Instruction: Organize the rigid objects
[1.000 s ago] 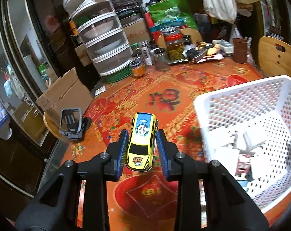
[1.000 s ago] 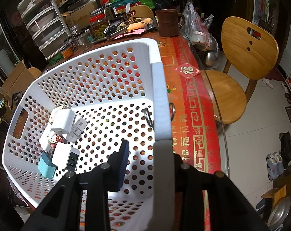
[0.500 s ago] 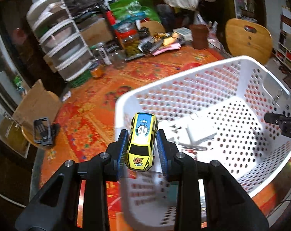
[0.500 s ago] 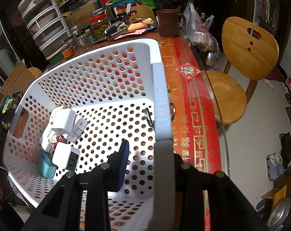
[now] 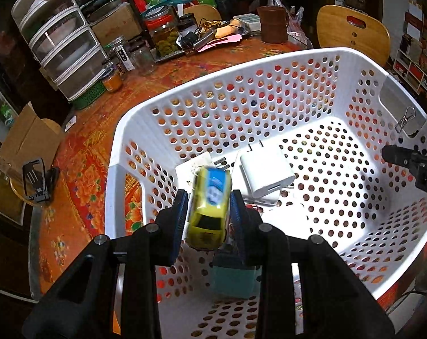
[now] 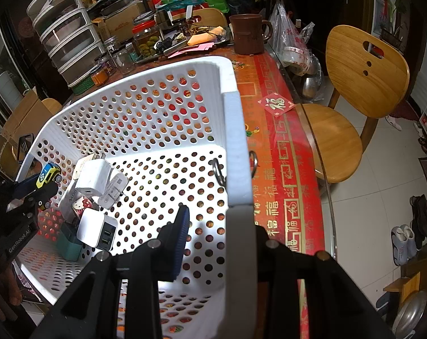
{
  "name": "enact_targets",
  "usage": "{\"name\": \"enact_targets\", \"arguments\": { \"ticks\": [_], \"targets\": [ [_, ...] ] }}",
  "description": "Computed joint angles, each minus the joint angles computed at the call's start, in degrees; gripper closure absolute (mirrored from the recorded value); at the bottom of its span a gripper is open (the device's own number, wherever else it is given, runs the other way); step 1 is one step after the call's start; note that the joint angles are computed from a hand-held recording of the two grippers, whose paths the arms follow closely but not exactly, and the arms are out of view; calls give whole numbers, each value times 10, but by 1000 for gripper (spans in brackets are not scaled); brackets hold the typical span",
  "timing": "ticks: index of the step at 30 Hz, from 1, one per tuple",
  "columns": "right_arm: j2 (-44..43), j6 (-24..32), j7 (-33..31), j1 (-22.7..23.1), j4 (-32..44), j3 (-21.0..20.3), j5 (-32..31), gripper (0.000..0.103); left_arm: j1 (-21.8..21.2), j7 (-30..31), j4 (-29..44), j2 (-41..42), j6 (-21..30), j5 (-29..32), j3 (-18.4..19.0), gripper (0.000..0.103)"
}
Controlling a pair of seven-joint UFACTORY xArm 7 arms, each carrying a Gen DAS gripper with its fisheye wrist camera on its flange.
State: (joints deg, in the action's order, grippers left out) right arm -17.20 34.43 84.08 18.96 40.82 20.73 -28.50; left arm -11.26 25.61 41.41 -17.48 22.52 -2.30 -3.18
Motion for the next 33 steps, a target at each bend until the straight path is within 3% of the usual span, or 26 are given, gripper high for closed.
{"name": "enact_targets", "arguments": {
  "ticks": [1,3,6,11,14,16,19,23,26,29,33],
  "targets": [
    [0,0,1,0,0,0,0,70,-9,13,2,-1,4,-16,9,64],
    [1,0,-1,1,1,0,0,69,-15,28,3,-5,9,-34,17,40],
    [0,0,1,0,-1,0,0,69,-24,52,-3,-18,5,-59,27,23],
    [0,0,1,1,-1,0,0,69,-36,90,-11,-38,-2,-85,39,5],
    [0,0,0,1,-1,0,0,69,-52,120,-12,-50,8,-117,54,3],
    [2,-1,-3,2,1,-2,4,62,-60,140,-14,-61,11,-142,68,1],
    [7,20,0,4,11,2,8,35,-85,186,-22,-87,14,-205,107,1],
    [-12,47,54,4,18,34,-38,10,-91,239,-42,-134,10,-267,146,1],
    [-35,145,146,7,46,102,-109,0,-90,295,-71,-201,7,-295,193,1],
    [-33,267,227,28,92,175,-163,0,-70,318,-105,-267,-11,-292,216,1],
    [32,437,348,47,178,292,-232,0,-32,340,-136,-365,38,-265,266,1]
  ]
}}
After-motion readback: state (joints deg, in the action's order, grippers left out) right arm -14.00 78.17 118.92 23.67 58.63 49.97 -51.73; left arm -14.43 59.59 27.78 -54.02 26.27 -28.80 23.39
